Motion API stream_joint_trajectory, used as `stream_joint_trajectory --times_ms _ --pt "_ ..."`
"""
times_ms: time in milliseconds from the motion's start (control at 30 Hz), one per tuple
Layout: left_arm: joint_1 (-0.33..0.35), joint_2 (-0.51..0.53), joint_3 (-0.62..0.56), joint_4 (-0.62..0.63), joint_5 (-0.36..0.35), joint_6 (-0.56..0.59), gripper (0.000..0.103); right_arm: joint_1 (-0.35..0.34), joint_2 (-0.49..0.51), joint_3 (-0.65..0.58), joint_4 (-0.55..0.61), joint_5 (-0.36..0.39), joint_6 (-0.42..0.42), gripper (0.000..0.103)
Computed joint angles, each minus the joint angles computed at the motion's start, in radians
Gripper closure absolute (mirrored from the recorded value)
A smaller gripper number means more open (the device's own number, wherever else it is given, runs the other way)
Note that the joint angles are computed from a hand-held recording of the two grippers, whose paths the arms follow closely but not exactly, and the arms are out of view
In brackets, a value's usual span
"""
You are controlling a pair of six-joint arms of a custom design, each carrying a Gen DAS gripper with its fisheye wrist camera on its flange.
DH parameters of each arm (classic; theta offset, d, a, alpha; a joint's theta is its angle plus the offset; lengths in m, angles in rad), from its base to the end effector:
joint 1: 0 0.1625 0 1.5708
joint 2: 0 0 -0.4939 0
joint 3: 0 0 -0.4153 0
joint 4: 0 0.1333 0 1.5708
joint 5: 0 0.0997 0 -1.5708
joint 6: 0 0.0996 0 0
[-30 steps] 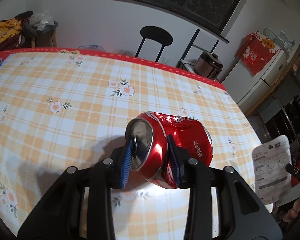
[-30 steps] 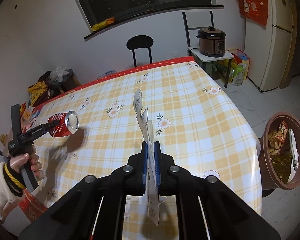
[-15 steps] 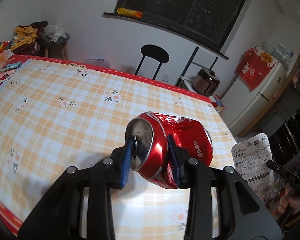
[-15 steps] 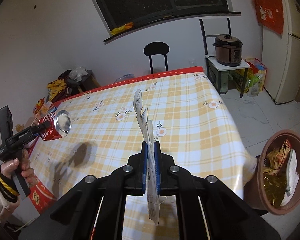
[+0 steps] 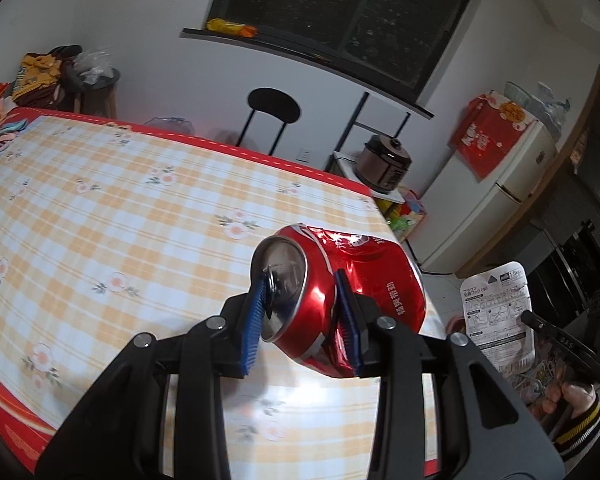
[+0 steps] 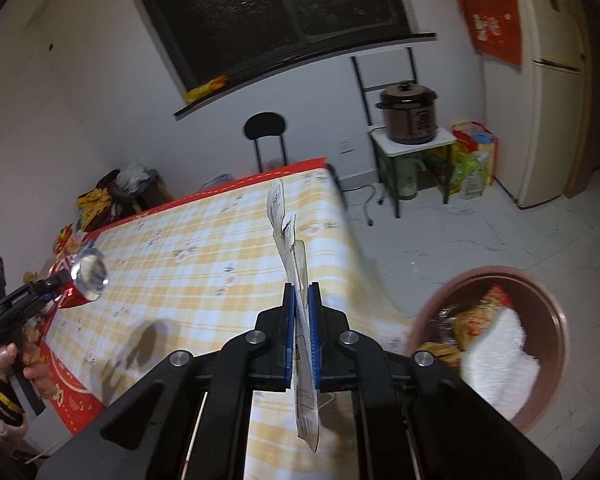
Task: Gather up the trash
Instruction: 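Carry the card with the right gripper over the bin and open it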
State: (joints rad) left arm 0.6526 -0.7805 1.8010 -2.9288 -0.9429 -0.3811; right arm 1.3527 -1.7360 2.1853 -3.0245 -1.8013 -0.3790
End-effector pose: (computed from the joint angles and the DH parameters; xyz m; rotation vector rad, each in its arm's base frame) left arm -0.4309 -0.5707 0.1130 0.5724 2.6429 -0.8966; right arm 0.0153 -0.4420 0.5014 0.0406 -2.3912 1.1715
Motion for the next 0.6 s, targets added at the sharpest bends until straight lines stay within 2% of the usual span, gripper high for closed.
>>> stream_joint_trajectory --times_ms 200,300,467,600 --pt "-0.040 0.038 -0.018 -0.001 -0.015 -0.019 0.067 -0.151 -0.095 0.000 0.034 0.013 -0.010 0.095" --pt "-0.055 0.050 -0.026 0.003 -0.016 -0.028 0.067 -0.229 -0.121 0.000 0.048 0.046 -0.002 0.095" --pt "-0.066 0.055 -0.029 0.010 -0.006 -0.036 0.067 -0.279 -0.115 -0.001 0.057 0.070 0.008 0.095" --pt "-0.074 0.049 -0.024 0.018 0.010 -0.043 0.067 -0.288 -0.088 0.000 0.035 0.071 0.022 0.095"
